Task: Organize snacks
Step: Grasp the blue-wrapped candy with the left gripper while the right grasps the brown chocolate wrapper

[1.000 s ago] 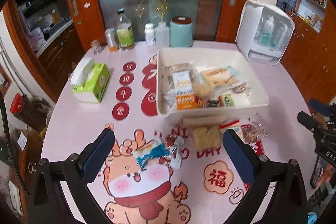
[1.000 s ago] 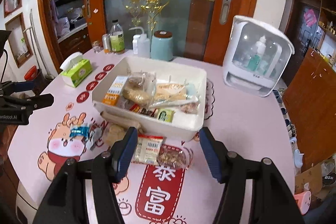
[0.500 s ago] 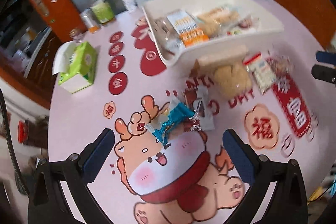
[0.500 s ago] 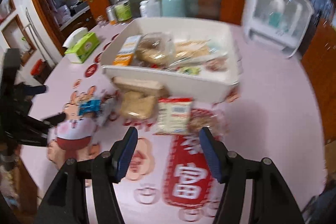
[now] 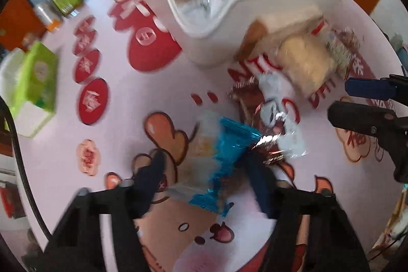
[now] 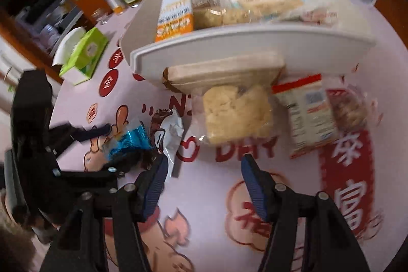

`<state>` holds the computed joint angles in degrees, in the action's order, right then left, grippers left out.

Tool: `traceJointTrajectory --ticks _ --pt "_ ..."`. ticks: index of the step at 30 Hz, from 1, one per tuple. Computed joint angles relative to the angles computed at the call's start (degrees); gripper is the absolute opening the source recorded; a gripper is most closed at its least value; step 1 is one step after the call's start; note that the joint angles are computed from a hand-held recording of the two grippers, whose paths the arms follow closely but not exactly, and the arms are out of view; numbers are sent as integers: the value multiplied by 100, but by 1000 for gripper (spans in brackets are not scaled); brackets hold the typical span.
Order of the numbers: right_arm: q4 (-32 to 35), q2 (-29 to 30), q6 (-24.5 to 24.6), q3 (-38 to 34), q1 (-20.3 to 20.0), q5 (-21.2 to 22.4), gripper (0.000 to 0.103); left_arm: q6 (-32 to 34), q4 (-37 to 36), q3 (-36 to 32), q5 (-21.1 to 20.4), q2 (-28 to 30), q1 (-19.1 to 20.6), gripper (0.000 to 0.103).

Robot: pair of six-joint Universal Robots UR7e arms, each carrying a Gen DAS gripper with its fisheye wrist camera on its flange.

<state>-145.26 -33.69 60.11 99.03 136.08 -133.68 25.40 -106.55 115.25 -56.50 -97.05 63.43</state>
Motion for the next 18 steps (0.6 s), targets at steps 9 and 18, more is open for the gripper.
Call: traceJointTrajectory --ticks 9,18 --pt "377 623 452 -769 -78 67 60 -372 -136 -516 -367 160 581 32" --pt "1876 1211 964 -1845 -127 -510 60 -575 -289 -690 -702 86 977 32"
